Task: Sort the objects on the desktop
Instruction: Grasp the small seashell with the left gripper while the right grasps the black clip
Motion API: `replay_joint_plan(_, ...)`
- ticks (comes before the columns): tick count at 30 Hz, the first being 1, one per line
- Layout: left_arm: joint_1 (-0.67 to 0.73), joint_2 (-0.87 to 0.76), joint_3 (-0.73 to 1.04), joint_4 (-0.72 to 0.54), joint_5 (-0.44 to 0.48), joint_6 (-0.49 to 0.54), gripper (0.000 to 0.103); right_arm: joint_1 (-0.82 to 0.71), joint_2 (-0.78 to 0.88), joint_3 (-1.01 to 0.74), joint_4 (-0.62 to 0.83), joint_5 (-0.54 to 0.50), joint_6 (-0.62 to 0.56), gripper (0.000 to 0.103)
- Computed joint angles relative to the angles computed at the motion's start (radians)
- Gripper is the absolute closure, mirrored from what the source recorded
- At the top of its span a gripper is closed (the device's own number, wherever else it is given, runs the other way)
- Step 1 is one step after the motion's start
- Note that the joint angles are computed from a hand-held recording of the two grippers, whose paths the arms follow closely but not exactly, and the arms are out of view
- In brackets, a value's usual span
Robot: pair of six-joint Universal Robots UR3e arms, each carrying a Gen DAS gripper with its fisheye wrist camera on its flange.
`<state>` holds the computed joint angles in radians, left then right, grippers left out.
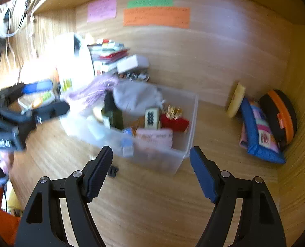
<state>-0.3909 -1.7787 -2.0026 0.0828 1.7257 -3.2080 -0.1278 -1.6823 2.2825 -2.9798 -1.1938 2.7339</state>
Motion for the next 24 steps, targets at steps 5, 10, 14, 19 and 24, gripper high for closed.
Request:
replay_joint_plan(5, 0.047, 0.070, -0.123, 0.020, 0.000, 0.003, 0.002, 0.027, 0.013, 0.021, 0.031, -0.022, -0.023, 0.028)
replay_joint_plan(10, 0.092, 0.135, -0.239, -0.001, -0.042, 0.002, 0.002, 0.088, 0.109, -0.007, 0.019, -0.066, -0.018, 0.029)
replay_joint_plan(14, 0.105, 0.156, -0.305, 0.001, -0.077, -0.012, 0.002, 0.134, 0.195, -0.094, 0.098, -0.070, -0.005, 0.044)
replay_joint_plan(19, 0.098, 0.123, -0.327, 0.024, -0.106, -0.006, 0.002, 0.180, 0.274, -0.171, 0.136, -0.101, 0.006, 0.062)
replay_joint_plan(24, 0.096, 0.071, -0.268, -0.025, -0.150, -0.001, 0.002, 0.212, 0.317, -0.200, 0.116, -0.128, 0.017, 0.067)
